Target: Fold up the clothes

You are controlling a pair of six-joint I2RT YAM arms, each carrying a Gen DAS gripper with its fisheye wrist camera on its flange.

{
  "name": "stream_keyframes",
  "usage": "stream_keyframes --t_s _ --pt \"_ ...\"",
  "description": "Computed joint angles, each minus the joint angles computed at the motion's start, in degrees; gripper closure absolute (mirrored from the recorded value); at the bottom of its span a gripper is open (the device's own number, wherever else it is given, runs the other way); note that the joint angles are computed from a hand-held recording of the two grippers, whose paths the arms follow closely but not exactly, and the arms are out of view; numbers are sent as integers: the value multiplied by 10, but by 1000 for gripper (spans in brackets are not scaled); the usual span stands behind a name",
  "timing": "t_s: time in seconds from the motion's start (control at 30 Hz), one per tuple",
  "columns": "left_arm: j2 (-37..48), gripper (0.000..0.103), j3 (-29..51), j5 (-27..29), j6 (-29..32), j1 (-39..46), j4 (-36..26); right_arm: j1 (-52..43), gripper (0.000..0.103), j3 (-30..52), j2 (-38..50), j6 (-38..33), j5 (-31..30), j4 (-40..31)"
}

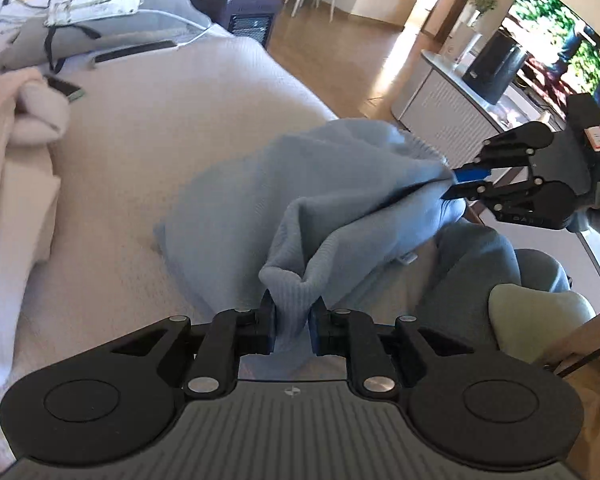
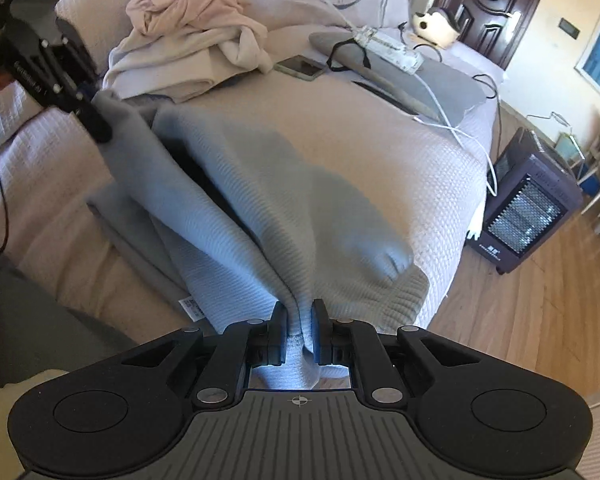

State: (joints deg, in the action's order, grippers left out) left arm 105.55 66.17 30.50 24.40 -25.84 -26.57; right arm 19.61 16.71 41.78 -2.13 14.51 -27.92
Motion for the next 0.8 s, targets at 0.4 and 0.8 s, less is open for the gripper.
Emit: stream_keyframes --t_s 0.4,0.8 --pt "-49 21 -81 -136 129 -87 111 95 39 4 33 -20 91 15" --pt "15 83 15 -136 212 -112 96 -23 82 72 245 -136 -3 97"
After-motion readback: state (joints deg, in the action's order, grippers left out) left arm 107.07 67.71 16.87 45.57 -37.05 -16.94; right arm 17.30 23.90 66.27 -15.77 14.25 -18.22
